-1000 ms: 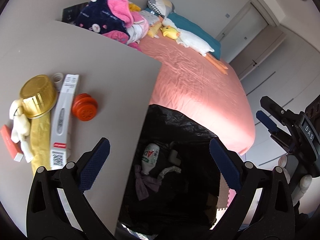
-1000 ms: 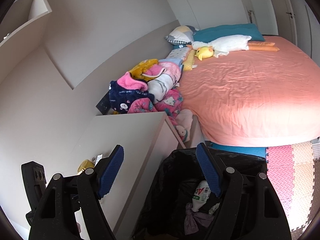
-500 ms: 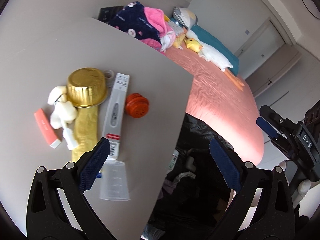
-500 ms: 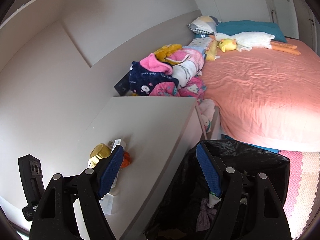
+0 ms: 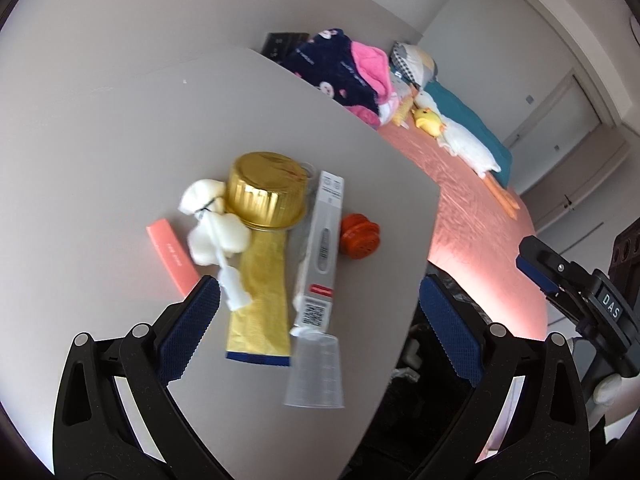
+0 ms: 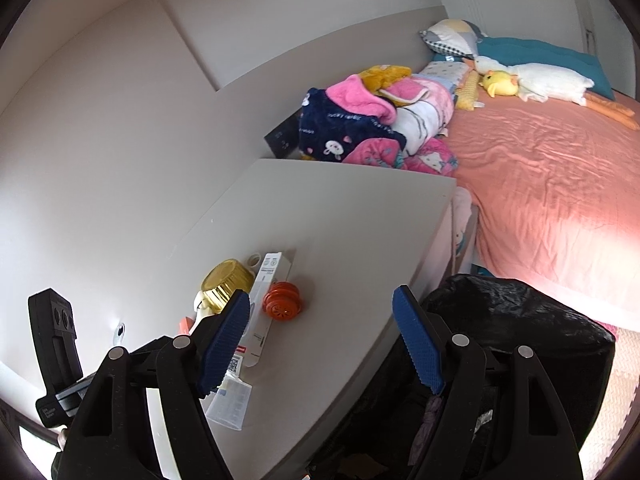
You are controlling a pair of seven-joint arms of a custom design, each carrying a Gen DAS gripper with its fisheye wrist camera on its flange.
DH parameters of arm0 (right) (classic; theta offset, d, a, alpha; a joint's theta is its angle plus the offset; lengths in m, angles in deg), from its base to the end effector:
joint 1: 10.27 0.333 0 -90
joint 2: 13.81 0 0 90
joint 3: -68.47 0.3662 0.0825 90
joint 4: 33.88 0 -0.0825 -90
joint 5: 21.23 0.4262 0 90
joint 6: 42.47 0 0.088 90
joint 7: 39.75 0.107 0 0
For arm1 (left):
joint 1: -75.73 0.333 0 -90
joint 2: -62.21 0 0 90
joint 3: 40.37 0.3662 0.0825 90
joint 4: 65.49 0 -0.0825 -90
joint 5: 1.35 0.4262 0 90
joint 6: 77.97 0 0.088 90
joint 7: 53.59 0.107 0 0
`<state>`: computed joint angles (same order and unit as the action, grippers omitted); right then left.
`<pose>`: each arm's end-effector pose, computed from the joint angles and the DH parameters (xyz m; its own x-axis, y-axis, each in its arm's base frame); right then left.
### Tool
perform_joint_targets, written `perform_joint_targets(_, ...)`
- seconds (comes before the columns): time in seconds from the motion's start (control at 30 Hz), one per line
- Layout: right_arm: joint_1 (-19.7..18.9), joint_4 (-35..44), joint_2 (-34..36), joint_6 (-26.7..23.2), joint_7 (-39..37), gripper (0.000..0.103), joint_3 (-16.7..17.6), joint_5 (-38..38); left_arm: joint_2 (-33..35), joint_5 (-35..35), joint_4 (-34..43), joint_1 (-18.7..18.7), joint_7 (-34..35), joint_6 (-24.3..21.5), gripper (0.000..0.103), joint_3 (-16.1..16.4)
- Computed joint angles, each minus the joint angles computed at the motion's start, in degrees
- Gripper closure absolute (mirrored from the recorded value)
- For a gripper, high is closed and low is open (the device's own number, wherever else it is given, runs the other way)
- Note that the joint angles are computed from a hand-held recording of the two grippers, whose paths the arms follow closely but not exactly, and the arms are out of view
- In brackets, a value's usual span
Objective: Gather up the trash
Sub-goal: 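Move both grippers back to the desk toward the pink eraser and orange lid, then grasp the pink eraser with the left gripper while the right grasps the orange lid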
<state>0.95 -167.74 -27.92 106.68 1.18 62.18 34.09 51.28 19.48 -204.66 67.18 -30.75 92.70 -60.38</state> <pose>0.5266 0.0254 0.5094 0.3307 -0.8707 -0.3640 -0.7611 -0.0180 -0.6484 0.4538 -0.2824 0.4781 0.1583 -0.8960 0.4149 -0.7495 -0.3826 -0.5403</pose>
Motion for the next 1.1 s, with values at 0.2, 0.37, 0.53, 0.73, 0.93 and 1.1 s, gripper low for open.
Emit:
perform_joint_targets(0.2,0.43,1.49,2.46,-2.14,-0.47,0.039,1.01,-0.72,-0.5,1.39,-1.33,1.46,-2.64,-0.92,0.028,0.15)
perform_joint_targets(0.37,0.31,2.63,4.57,-3.3,0.28,0.045,2.4,-2.14,-0.97,1.89,-2.48,2.46,-3.45,-1.73,0.037,0.4)
perform_joint_targets(0.53,0.3,3.69,6.83,-3.34,1.7,0.045,3.73,-3.41,-0.7,2.06,-2.83,2.81,-3.33,-3.71,0.047,1.36)
perform_joint_targets(0.73,0.34,4.99,9.36,-3.33,4.18,0.045,5.2,-5.6,0.6,-1.07,-2.76,1.45,-0.32,-6.12,0.049,3.6)
perform_joint_targets(0.93,0.47,5.95,11.34,-2.58,5.78,0.045,6.4,-7.88,1.67,-4.05,-3.04,0.4,2.0,-7.39,0.05,4.73)
perform_joint_targets(1.1,0.55,6.75,13.02,-1.13,7.12,0.045,7.19,-9.84,1.45,-0.72,-2.85,1.46,-0.13,-8.63,0.05,4.16)
